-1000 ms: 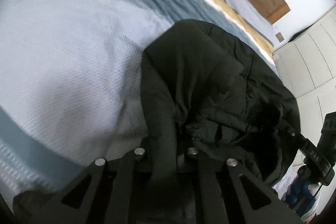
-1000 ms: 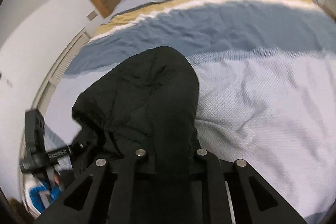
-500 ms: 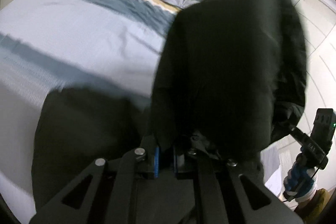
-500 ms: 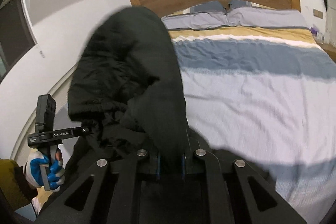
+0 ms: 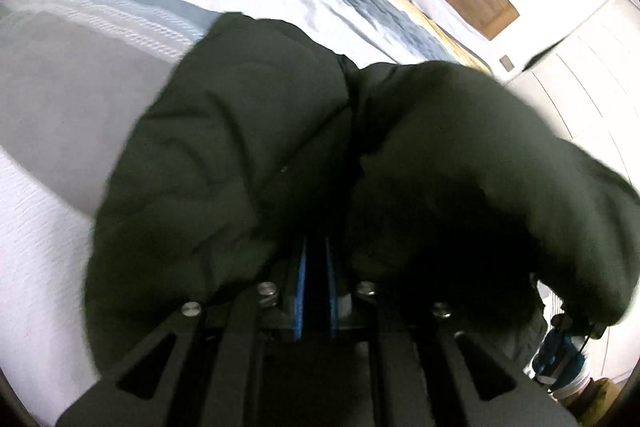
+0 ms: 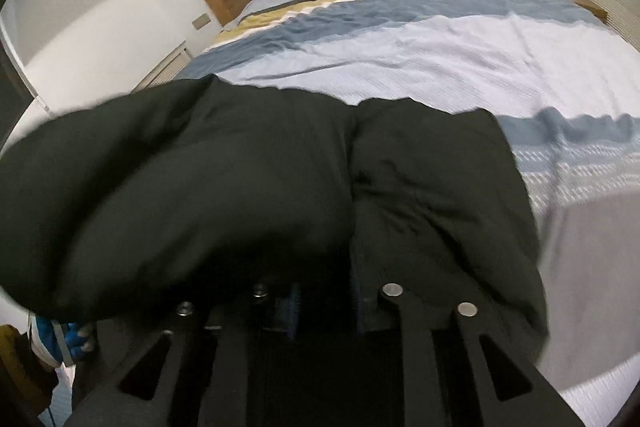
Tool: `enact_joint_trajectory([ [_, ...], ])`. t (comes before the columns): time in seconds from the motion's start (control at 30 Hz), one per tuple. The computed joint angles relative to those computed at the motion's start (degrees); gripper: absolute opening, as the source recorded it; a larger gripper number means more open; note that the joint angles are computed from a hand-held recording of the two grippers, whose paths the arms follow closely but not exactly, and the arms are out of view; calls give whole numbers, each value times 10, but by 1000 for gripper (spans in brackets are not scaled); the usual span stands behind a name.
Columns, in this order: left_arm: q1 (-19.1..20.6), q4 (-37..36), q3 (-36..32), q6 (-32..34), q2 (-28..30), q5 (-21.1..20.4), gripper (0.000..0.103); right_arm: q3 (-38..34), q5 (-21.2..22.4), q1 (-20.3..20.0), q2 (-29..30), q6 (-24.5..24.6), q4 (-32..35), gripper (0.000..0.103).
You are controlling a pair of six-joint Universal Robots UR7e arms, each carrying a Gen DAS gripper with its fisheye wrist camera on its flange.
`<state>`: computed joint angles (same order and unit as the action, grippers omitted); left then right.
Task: Fold large clothes
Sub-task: 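Lay the hem onto the collar with both grippers and open them, then press the folded coat flat with both grippers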
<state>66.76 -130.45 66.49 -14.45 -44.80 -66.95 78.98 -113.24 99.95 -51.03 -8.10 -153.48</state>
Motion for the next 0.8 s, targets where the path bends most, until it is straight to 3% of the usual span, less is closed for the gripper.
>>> enact_joint_trajectory([
  [0.07,-8,12,14,-15,-15,12,10,19,-8,4,-17,2,3,38],
  [0.17,-13,25,40,-29,-51,25,15,29,-27,14,-39,5,18,41],
  [0.23,-28,28,51,-43,-70,34,25,27,-35,21,-51,11,29,45],
  [0.3,-36,32,32,-33,-70,36,42,24,-40,32,-59,7,32,53],
  [0.37,-48,38,-1,-16,-58,37,48,6,-35,45,-60,0,37,57],
  [0.57,-75,61,-127,28,19,13,52,-116,-10,74,3,-23,99,70],
  [0.67,-80,82,-182,43,61,-1,52,-168,-4,84,41,-40,133,72],
  [0.8,-84,81,-179,60,79,2,52,-183,0,92,66,-48,157,73],
])
